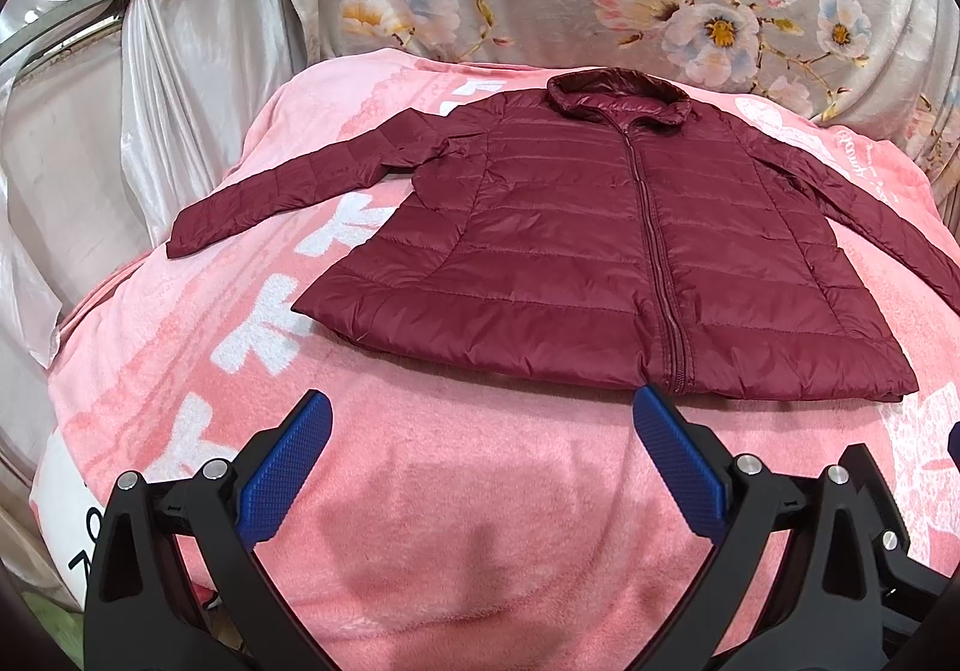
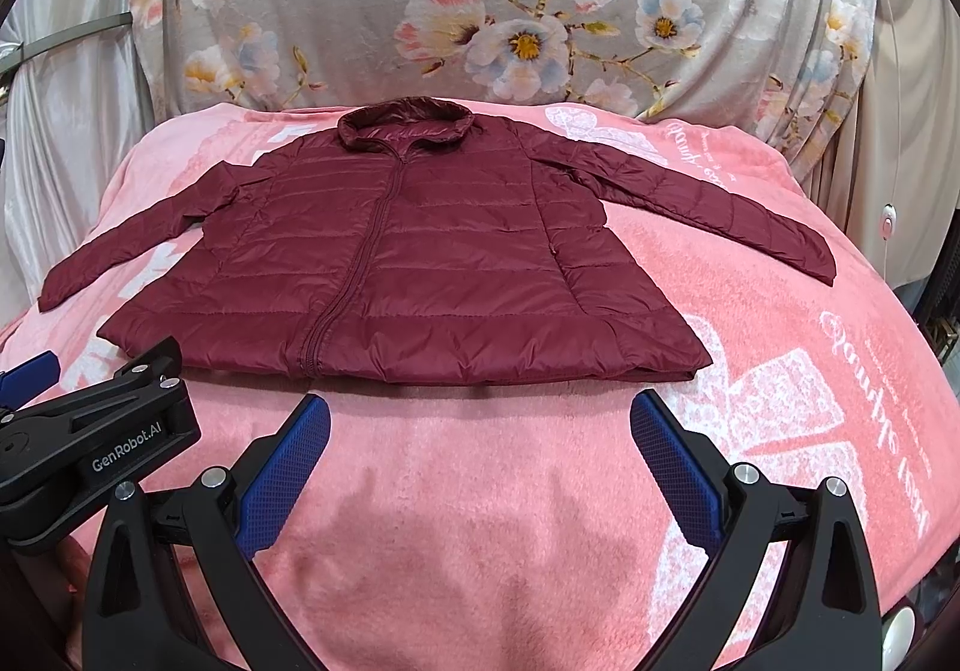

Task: Fold large clothes

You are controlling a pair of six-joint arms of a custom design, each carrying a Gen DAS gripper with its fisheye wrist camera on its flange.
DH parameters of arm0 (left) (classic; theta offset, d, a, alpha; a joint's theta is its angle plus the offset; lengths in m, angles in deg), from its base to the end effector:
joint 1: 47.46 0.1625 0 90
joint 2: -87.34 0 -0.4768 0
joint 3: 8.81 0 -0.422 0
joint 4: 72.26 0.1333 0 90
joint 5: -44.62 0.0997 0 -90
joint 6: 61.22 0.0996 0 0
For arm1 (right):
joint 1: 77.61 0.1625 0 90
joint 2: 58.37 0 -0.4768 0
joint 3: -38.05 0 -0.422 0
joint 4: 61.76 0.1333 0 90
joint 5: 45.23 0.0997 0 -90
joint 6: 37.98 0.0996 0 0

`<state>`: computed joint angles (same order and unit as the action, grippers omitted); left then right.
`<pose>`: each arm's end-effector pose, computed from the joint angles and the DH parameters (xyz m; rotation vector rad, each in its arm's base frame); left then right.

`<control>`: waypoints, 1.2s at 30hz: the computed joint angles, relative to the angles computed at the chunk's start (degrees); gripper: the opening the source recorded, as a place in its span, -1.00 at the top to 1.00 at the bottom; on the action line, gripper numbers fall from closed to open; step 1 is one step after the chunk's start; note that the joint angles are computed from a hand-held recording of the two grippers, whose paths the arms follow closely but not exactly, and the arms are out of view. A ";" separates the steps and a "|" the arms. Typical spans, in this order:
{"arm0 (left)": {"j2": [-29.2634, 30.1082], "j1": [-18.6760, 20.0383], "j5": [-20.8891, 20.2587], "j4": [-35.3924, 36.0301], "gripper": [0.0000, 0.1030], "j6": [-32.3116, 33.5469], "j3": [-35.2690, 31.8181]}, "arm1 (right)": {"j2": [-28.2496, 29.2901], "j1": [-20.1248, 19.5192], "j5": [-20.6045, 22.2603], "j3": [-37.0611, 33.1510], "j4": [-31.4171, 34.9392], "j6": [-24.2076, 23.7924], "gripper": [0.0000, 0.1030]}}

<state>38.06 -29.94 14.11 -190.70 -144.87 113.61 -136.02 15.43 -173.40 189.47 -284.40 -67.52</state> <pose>-0.3810 -0.3501 0.0139 0.2750 2.0512 -0.9551 0.0896 -0.3342 0.2679 0.1953 -2.1288 0.9860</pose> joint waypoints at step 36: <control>2.12 2.41 -0.52 -8.62 -0.90 7.23 0.76 | 0.71 -3.17 2.80 -0.09 1.68 1.05 -0.90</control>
